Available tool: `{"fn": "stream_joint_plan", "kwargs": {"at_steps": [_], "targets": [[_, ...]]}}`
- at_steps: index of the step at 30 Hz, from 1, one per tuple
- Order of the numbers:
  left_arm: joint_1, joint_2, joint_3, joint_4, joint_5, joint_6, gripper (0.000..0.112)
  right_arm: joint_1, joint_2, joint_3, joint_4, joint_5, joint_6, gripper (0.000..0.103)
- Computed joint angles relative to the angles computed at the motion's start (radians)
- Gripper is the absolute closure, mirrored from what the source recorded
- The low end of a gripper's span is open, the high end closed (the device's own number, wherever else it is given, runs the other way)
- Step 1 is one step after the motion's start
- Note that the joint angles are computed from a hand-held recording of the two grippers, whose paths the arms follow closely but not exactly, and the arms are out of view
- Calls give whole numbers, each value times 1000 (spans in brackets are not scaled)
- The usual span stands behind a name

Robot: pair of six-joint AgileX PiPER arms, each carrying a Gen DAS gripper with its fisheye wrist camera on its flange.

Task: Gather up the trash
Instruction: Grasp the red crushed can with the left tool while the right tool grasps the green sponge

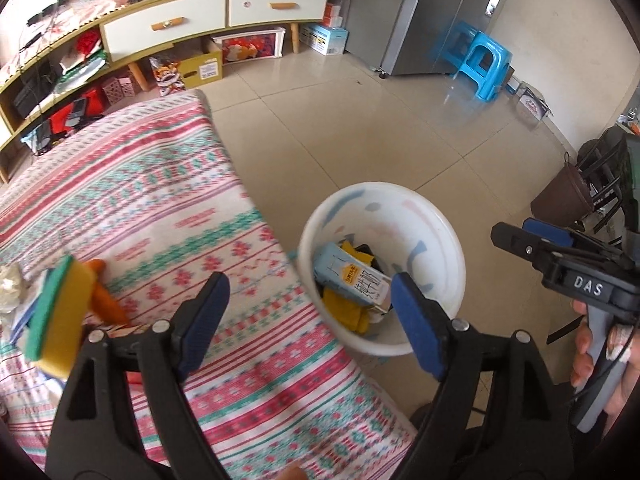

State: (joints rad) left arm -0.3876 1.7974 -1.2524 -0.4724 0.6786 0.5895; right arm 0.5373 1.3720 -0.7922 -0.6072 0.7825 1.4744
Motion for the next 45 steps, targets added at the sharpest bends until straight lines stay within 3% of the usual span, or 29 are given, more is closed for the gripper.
{"fn": "stream_joint_plan", "kwargs": {"at_steps": [12,24,31,35,45], "targets": [[200,-124,101,-25,14,141,26,131,121,-153,-25,30,39,21],[490,-132,98,-3,68,254,26,206,339,-383,15,29,-19,19],[666,-45,27,0,92,274,26,229,489,-563,64,55,-110,19],[758,31,-69,-22,162,254,26,232,579,-692,114,60,-184,19],[898,235,-349,141,224,24,26,261,848,-1149,200,171,-359,19]]}}
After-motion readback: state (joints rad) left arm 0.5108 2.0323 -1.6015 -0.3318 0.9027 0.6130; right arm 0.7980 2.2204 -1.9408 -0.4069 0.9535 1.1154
